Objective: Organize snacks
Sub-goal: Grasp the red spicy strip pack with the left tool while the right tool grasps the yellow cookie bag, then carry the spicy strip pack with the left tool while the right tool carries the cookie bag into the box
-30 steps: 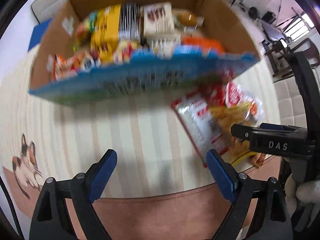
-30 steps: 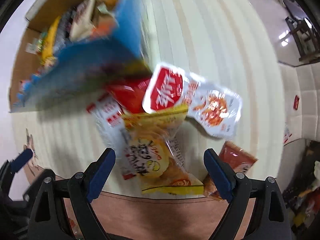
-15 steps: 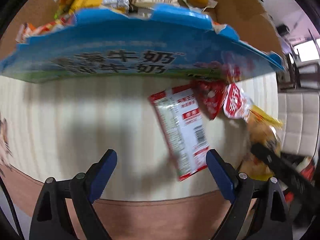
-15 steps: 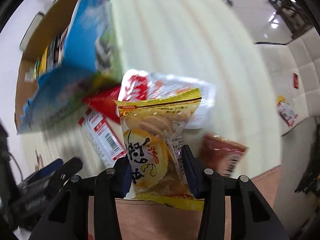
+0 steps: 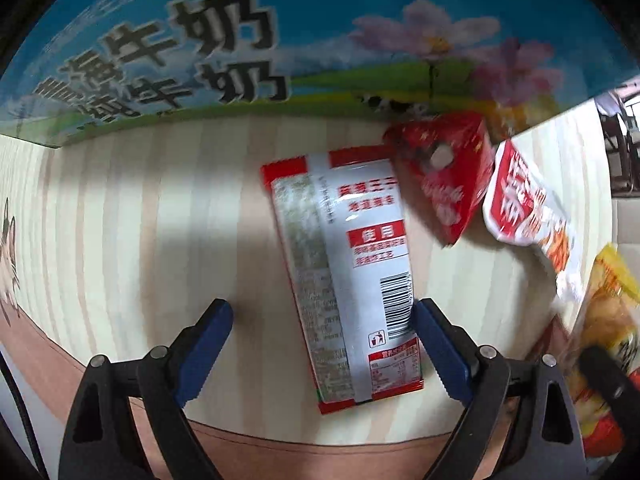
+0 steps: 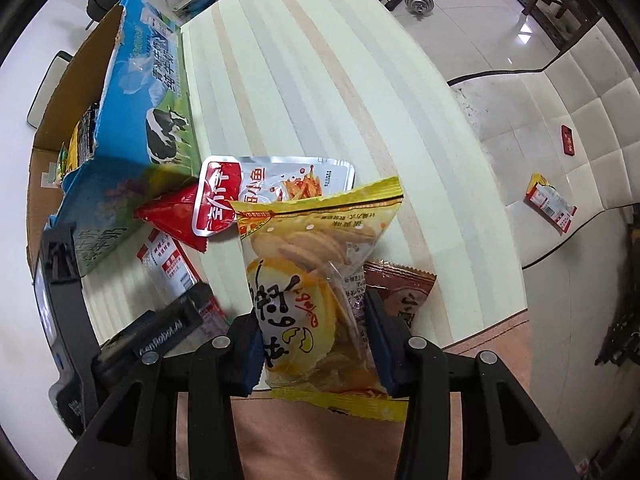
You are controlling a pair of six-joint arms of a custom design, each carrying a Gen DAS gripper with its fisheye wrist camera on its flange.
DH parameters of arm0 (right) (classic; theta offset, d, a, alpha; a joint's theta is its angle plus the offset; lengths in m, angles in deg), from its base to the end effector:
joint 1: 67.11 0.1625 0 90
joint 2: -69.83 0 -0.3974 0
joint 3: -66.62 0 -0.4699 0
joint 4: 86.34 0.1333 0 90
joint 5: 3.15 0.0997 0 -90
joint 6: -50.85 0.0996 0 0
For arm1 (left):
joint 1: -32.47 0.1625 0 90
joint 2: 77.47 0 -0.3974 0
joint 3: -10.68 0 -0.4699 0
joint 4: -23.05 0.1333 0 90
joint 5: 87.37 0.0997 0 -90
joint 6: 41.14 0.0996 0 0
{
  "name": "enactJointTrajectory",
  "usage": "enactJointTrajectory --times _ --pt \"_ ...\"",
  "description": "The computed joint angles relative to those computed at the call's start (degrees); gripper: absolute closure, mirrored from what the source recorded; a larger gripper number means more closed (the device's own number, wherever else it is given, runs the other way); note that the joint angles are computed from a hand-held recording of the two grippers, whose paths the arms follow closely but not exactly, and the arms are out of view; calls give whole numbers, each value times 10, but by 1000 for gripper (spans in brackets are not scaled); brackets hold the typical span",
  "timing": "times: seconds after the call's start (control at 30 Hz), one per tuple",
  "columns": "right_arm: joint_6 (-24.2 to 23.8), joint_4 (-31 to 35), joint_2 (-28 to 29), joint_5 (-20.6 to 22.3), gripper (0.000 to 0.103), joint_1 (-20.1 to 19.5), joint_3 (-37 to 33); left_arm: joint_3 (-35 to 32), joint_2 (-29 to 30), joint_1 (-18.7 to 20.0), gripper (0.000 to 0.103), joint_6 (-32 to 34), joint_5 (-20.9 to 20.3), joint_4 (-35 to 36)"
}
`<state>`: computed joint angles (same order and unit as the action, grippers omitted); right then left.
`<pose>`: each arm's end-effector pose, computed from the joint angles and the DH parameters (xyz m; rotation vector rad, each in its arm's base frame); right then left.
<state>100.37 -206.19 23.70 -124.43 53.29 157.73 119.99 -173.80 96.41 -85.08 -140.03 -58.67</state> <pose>0.4154 -0.5468 0.0086 -0.3302 -2.5318 0.1990 -0.0361 -0.5148 0.3420 -0.2229 2.3972 -0.0963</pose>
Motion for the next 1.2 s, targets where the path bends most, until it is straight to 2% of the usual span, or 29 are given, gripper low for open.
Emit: enactJointTrajectory --times 0.2,0.37,0.47,0.6,0.93,1.03,1.1,1.2 --pt "-2 -11 7 12 56 -3 -4 -7 3 7 10 24 -9 13" --pt "-7 -15 12 21 56 -6 -3 -38 35 14 13 55 -2 4" --pt "-10 -12 19 25 56 -7 -7 -37 37 9 23 68 11 -9" --pt "-15 -11 27 34 56 -8 -9 -42 37 1 51 95 18 -6" --pt "-36 1 75 88 56 8 -25 -35 -39 31 51 73 -27 112" --pt "-36 7 91 94 56 12 -30 -41 -43 43 48 73 -36 114" --pt "-36 15 97 82 54 17 -36 -47 -38 48 48 75 -45 107" --pt "-22 23 101 87 53 15 -41 -55 -30 55 38 77 -58 104"
